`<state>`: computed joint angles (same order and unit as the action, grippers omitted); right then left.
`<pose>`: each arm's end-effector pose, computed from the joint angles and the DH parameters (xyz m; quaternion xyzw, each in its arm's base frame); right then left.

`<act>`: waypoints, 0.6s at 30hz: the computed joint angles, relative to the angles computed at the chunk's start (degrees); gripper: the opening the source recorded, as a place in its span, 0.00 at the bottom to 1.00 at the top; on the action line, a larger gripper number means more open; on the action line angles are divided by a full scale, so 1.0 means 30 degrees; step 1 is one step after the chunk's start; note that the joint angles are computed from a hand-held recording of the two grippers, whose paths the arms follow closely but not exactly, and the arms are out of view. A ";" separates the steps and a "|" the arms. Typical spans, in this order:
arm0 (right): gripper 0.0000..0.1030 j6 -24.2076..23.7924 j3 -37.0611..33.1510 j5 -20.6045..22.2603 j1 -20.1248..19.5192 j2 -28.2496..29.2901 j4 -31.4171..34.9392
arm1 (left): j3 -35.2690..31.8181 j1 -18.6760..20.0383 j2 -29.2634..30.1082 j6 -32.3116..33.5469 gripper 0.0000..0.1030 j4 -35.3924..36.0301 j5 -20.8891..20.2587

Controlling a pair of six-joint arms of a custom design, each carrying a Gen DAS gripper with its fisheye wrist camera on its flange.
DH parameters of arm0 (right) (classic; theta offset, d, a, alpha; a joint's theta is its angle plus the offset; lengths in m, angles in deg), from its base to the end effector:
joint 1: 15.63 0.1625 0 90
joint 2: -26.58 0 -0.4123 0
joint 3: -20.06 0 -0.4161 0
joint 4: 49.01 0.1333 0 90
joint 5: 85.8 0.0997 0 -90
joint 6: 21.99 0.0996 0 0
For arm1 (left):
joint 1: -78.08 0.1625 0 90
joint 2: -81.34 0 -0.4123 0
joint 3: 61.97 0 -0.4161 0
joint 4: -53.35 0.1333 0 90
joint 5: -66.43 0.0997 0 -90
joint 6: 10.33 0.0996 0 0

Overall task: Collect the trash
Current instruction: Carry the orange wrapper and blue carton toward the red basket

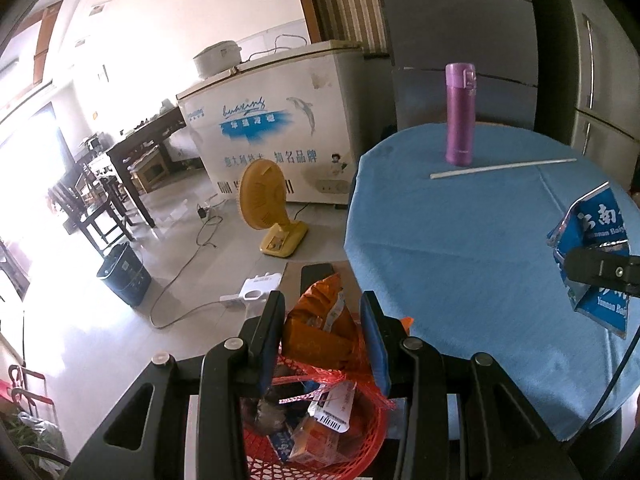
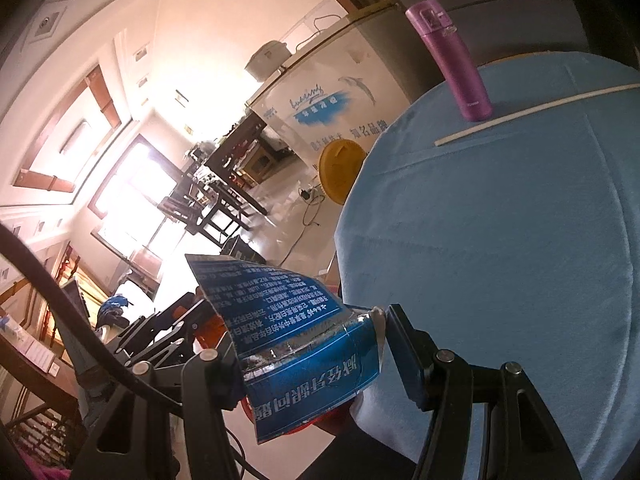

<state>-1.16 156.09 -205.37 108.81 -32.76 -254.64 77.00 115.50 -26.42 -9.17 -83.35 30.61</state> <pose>0.3171 -0.3137 0.1075 0.0236 -0.9153 0.3971 0.0637 -0.1414 -0.3777 0.3100 0.3440 0.8147 -0.3039 0.3545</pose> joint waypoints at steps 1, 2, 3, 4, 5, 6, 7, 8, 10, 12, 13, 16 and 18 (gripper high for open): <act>0.61 -0.0014 -0.0013 0.0029 -0.0027 0.0041 0.0014 | 0.0006 0.0081 -0.0003 -0.0037 0.39 0.0107 -0.0002; 0.61 -0.0023 -0.0044 0.0120 -0.0073 0.0101 0.0045 | 0.0015 0.0164 0.0029 -0.0036 0.39 0.0147 0.0008; 0.61 -0.0014 -0.0068 0.0246 -0.0127 0.0153 0.0073 | 0.0049 0.0189 0.0046 -0.0063 0.39 0.0167 0.0054; 0.61 0.0015 -0.0128 0.0301 -0.0136 0.0195 0.0132 | 0.0083 0.0261 0.0035 -0.0045 0.39 0.0189 0.0097; 0.61 -0.0018 -0.0182 0.0373 -0.0182 0.0282 0.0138 | 0.0087 0.0352 0.0044 -0.0072 0.39 0.0259 0.0133; 0.61 -0.0027 -0.0211 0.0394 -0.0183 0.0350 0.0163 | 0.0078 0.0446 0.0054 -0.0111 0.39 0.0335 0.0154; 0.61 -0.0047 -0.0197 0.0500 -0.0248 0.0365 0.0213 | 0.0076 0.0433 -0.0042 -0.0229 0.39 0.0550 0.0193; 0.61 -0.0036 -0.0223 0.0620 -0.0306 0.0413 0.0268 | 0.0080 0.0519 -0.0027 -0.0237 0.39 0.0571 0.0261; 0.61 -0.0038 -0.0349 0.0731 -0.0361 0.0518 0.0418 | 0.0052 0.0661 0.0018 -0.0325 0.39 0.0658 0.0368; 0.61 -0.0081 -0.0477 0.0917 -0.0450 0.0655 0.0521 | -0.0008 0.0792 0.0044 -0.0443 0.39 0.0833 0.0438; 0.61 -0.0093 -0.0562 0.1006 -0.0494 0.0683 0.0623 | -0.0004 0.0866 0.0060 -0.0441 0.39 0.0843 0.0517; 0.61 -0.0215 -0.0838 0.1261 -0.0594 0.0909 0.0892 | -0.0040 0.1091 0.0079 -0.0429 0.39 0.0924 0.0540; 0.61 -0.0315 -0.1027 0.1467 -0.0649 0.1031 0.1092 | -0.0013 0.1149 0.0054 -0.0422 0.39 0.0957 0.0632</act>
<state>-2.10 153.01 -200.96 106.86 -29.66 -251.36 76.96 118.95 -26.26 -10.44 -80.48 32.50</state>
